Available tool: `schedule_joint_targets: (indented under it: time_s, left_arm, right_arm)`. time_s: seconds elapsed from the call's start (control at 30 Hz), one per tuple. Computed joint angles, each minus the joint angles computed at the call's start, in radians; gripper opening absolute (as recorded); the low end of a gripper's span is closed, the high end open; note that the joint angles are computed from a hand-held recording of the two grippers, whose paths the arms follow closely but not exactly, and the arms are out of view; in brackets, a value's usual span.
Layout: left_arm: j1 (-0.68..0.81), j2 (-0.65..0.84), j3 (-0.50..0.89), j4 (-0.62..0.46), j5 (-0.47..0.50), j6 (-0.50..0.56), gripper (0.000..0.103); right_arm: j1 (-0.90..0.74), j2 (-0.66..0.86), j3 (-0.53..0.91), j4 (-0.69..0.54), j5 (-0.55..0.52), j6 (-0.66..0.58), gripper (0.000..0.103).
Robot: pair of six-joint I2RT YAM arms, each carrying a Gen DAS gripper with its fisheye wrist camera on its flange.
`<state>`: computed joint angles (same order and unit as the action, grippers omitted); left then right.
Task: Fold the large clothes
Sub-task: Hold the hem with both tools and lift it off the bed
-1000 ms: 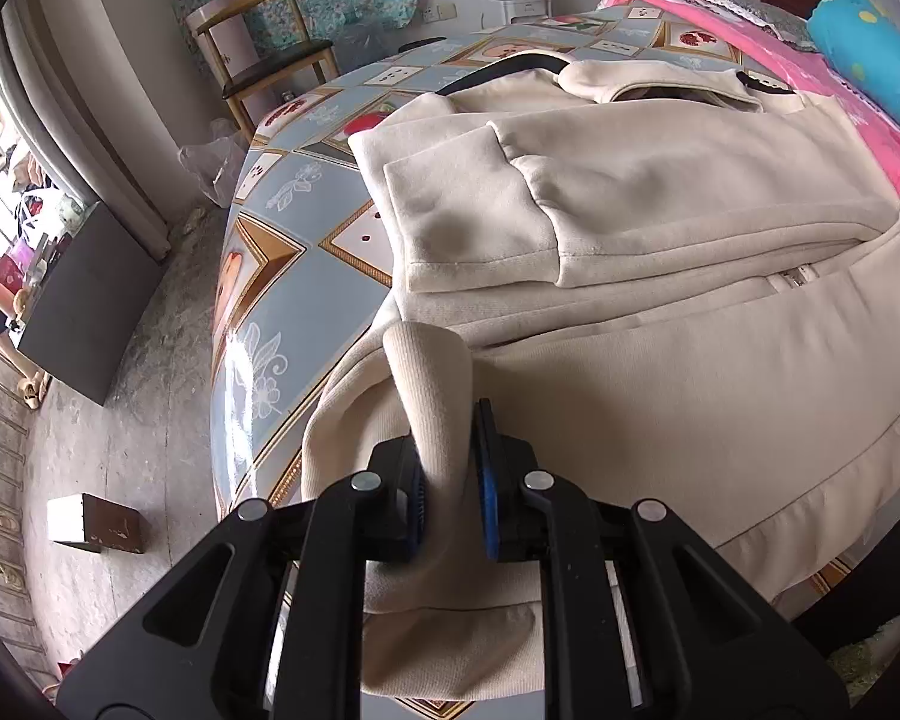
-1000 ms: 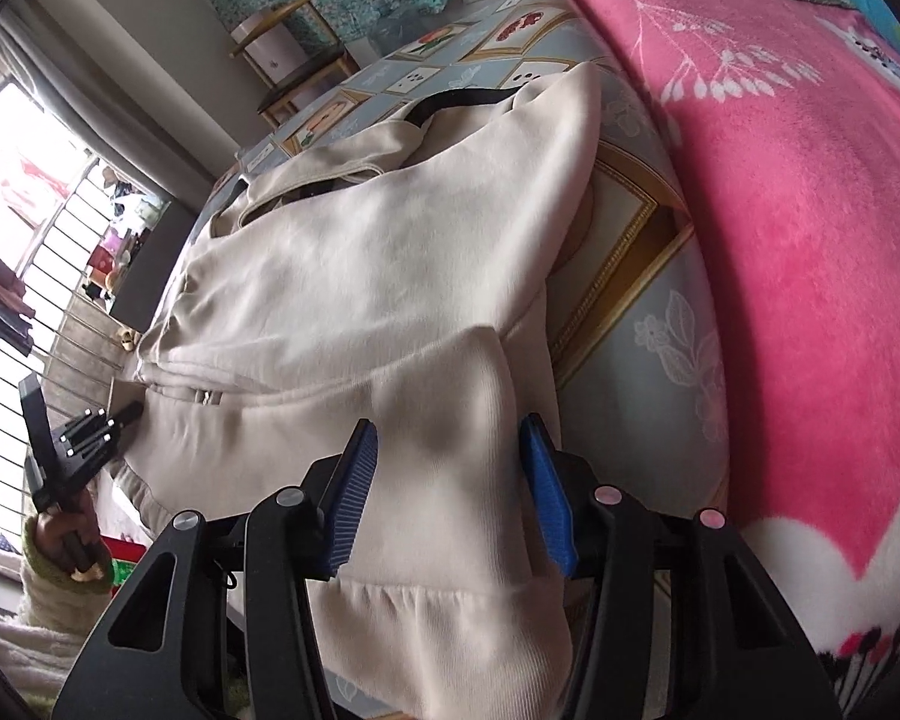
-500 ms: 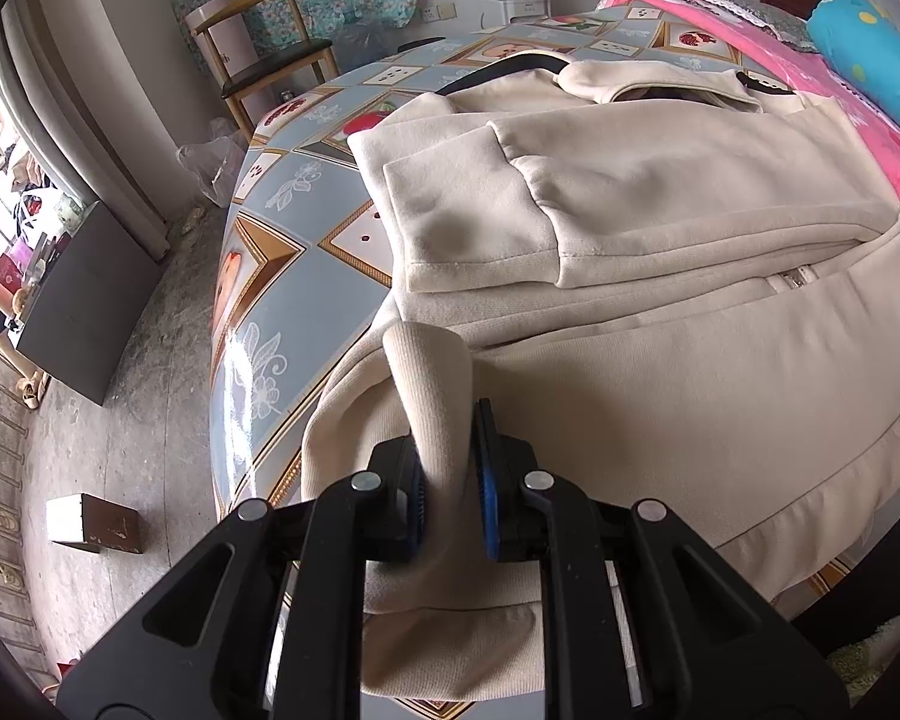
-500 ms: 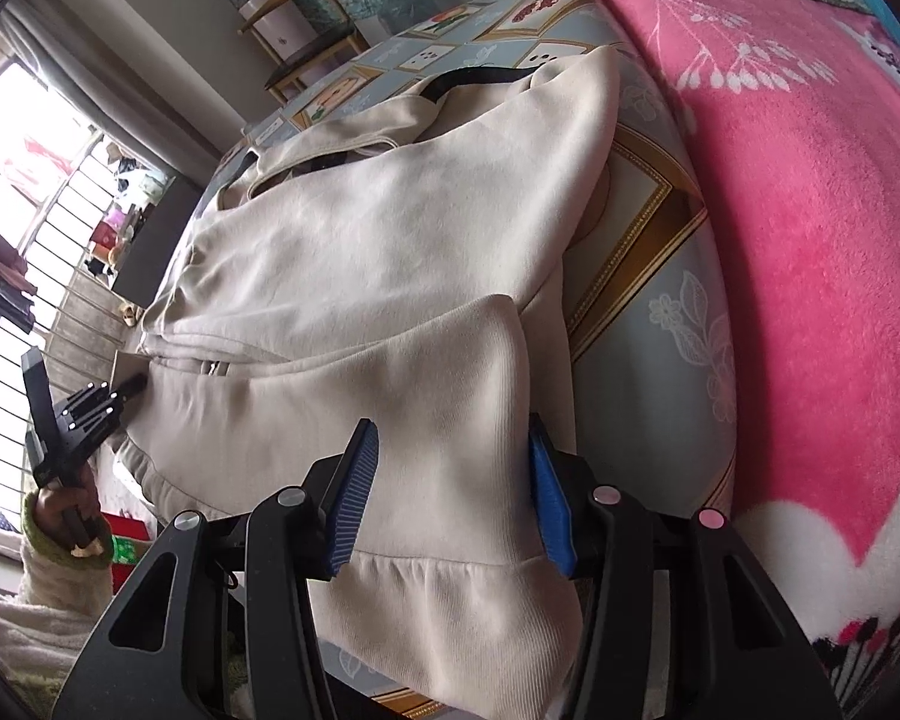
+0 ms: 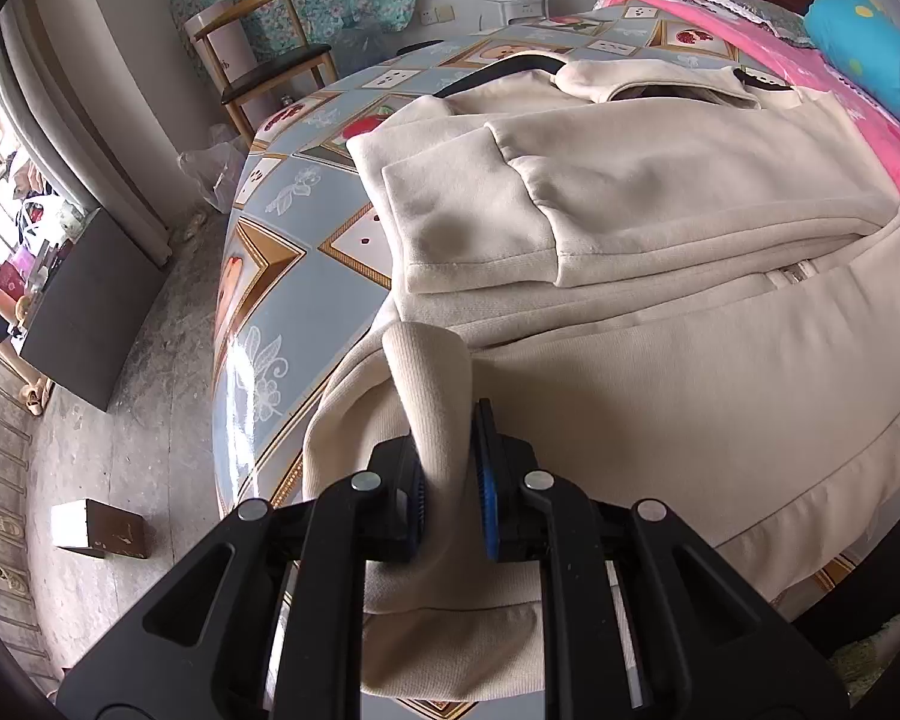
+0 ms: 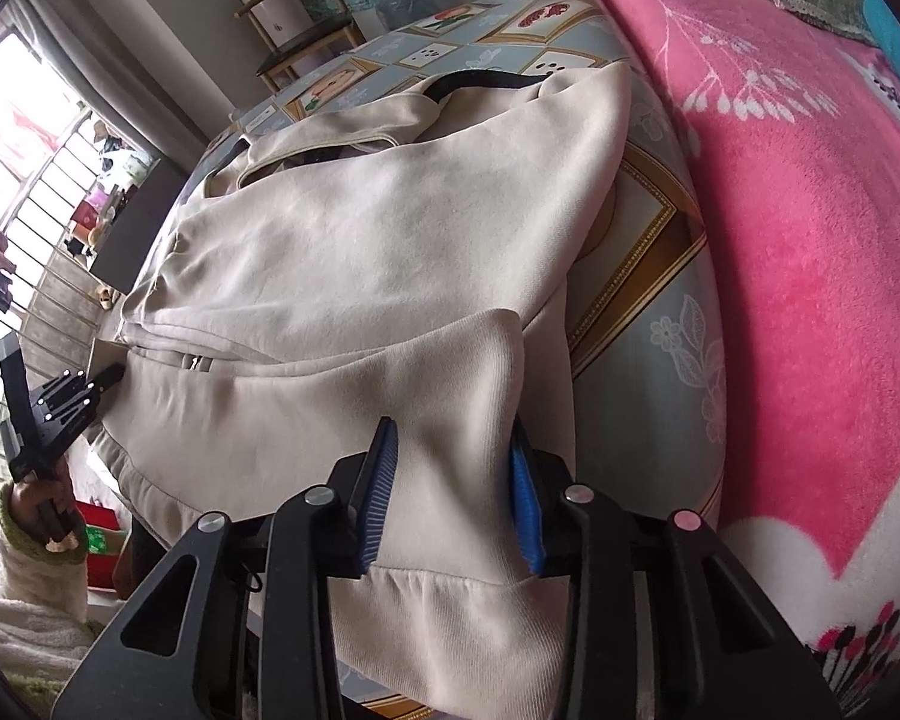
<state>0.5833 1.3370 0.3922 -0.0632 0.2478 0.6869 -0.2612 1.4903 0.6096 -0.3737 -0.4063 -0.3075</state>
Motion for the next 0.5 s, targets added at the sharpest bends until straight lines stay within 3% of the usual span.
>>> schedule_joint_targets:
  time_s: [0.23,0.4,0.5]
  left_arm:
    - [-0.001,-0.001,-0.001,0.002,-0.001,-0.003,0.014]
    - [-0.001,0.000,-0.001,0.009,0.002,-0.004,0.014]
    - [0.002,-0.006,-0.010,0.023,0.002,0.003,0.015]
  right_arm:
    - [0.134,-0.086,-0.092,0.116,0.199,0.052,0.024]
    - [0.228,-0.187,-0.172,0.183,0.339,0.092,0.009]
    - [0.301,-0.274,-0.221,0.200,0.434,0.124,0.007]
